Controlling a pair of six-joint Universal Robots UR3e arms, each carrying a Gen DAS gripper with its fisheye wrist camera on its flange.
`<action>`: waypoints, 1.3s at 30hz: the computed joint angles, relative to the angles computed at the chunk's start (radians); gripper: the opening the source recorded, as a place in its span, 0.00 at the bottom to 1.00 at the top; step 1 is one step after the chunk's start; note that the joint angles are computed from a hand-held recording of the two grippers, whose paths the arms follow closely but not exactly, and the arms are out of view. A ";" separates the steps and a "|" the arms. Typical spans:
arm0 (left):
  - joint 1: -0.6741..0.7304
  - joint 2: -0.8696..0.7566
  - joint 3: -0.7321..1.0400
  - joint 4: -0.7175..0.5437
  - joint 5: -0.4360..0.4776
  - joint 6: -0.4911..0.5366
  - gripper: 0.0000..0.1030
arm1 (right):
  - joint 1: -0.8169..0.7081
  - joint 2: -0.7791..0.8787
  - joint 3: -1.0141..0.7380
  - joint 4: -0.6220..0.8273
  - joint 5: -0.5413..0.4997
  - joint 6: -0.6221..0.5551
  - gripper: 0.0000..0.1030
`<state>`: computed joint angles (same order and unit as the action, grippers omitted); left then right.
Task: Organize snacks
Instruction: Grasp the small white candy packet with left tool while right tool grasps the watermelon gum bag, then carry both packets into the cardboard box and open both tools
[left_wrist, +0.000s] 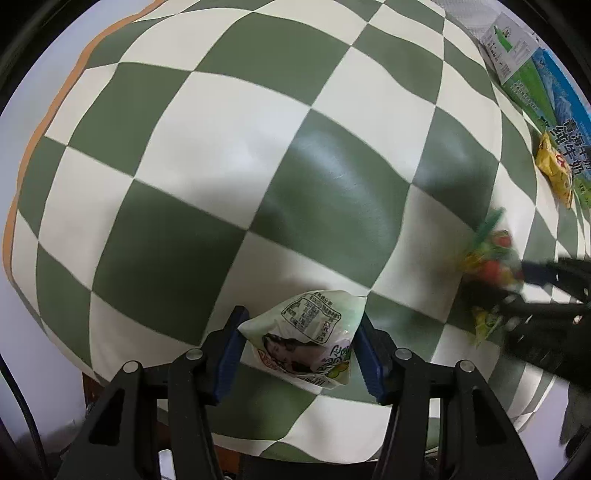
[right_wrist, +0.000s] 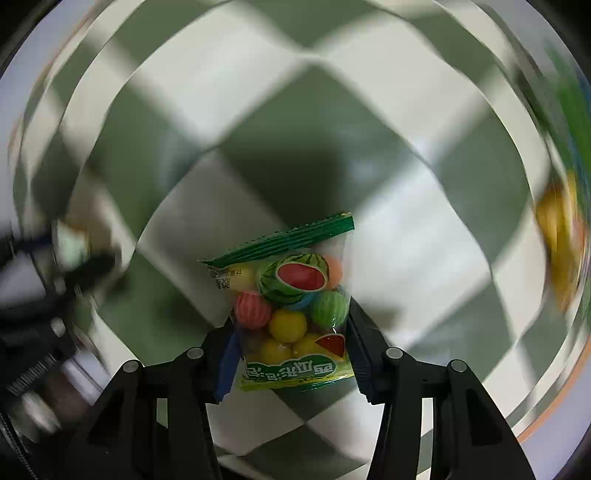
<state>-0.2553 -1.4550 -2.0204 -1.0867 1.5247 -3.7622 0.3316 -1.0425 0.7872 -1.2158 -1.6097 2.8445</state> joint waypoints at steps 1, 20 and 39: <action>0.000 -0.002 0.003 0.006 -0.006 -0.001 0.51 | -0.047 -0.012 0.000 0.014 0.034 0.054 0.52; 0.039 -0.097 0.047 -0.007 -0.107 0.120 0.59 | -0.184 -0.133 0.156 -0.073 0.089 0.219 0.57; -0.151 -0.394 0.879 -0.331 -0.060 0.097 0.47 | -0.602 -0.247 -0.070 0.219 0.338 0.056 0.52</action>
<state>-0.4067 -1.8488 -1.1410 -1.4178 1.4646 -3.6650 -0.2699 -1.2896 0.7174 -0.9964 -1.2721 2.9002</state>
